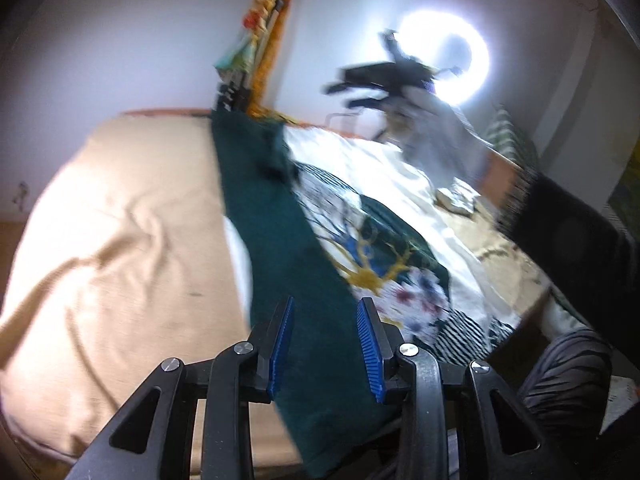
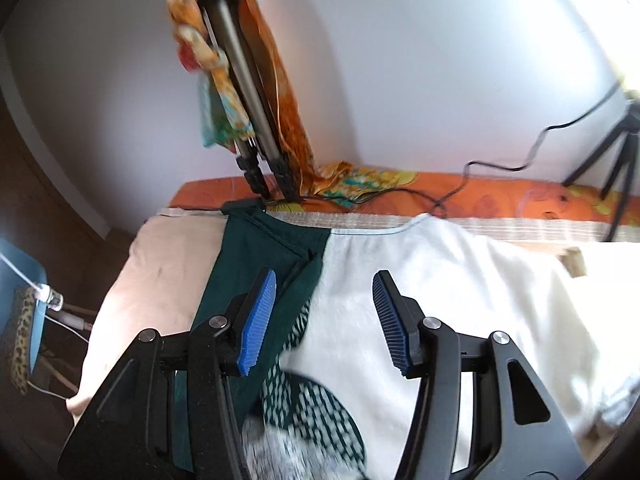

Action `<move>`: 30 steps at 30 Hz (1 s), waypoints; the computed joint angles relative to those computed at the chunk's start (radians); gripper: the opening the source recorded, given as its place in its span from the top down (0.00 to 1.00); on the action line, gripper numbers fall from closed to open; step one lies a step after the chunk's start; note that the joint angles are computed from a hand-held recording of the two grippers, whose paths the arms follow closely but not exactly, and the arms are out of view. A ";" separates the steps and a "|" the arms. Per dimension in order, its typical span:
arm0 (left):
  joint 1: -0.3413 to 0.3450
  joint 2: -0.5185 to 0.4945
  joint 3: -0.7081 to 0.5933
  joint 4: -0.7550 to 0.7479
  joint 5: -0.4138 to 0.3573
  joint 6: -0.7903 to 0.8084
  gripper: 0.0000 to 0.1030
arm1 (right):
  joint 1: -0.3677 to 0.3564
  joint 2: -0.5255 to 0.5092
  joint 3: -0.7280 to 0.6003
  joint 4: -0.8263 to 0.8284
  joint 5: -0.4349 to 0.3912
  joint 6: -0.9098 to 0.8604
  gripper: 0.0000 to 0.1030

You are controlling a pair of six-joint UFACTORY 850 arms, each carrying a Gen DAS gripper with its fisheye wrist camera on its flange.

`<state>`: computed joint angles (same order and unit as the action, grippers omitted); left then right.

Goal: Fold small clothes

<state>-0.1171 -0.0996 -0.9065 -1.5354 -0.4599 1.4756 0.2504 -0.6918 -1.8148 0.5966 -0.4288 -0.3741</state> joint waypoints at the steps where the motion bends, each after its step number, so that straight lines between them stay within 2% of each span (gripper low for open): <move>1: 0.002 0.005 -0.002 0.003 0.014 0.005 0.69 | -0.008 0.044 0.059 0.054 0.021 -0.050 0.48; 4: 0.000 0.016 -0.014 0.025 0.060 0.027 0.69 | -0.031 0.150 0.204 0.249 0.048 -0.221 0.48; 7: 0.005 0.010 -0.041 0.037 0.067 0.037 0.69 | -0.052 0.241 0.321 0.361 0.063 -0.332 0.48; 12: 0.012 -0.028 -0.135 0.125 0.065 -0.029 0.70 | -0.095 0.385 0.474 0.449 0.097 -0.452 0.48; 15: -0.007 -0.048 -0.197 0.208 0.073 -0.083 0.70 | -0.127 0.455 0.547 0.496 0.120 -0.516 0.48; 19: -0.039 -0.067 -0.253 0.288 0.075 -0.162 0.70 | -0.187 0.519 0.623 0.526 0.110 -0.564 0.48; 21: -0.070 -0.072 -0.270 0.388 0.070 -0.241 0.70 | -0.218 0.535 0.649 0.528 0.107 -0.575 0.48; 23: -0.116 -0.060 -0.259 0.463 0.119 -0.271 0.70 | -0.258 0.543 0.670 0.552 0.080 -0.602 0.48; 30: -0.258 -0.053 -0.209 0.473 0.144 -0.272 0.73 | -0.381 0.579 0.732 0.640 -0.004 -0.721 0.48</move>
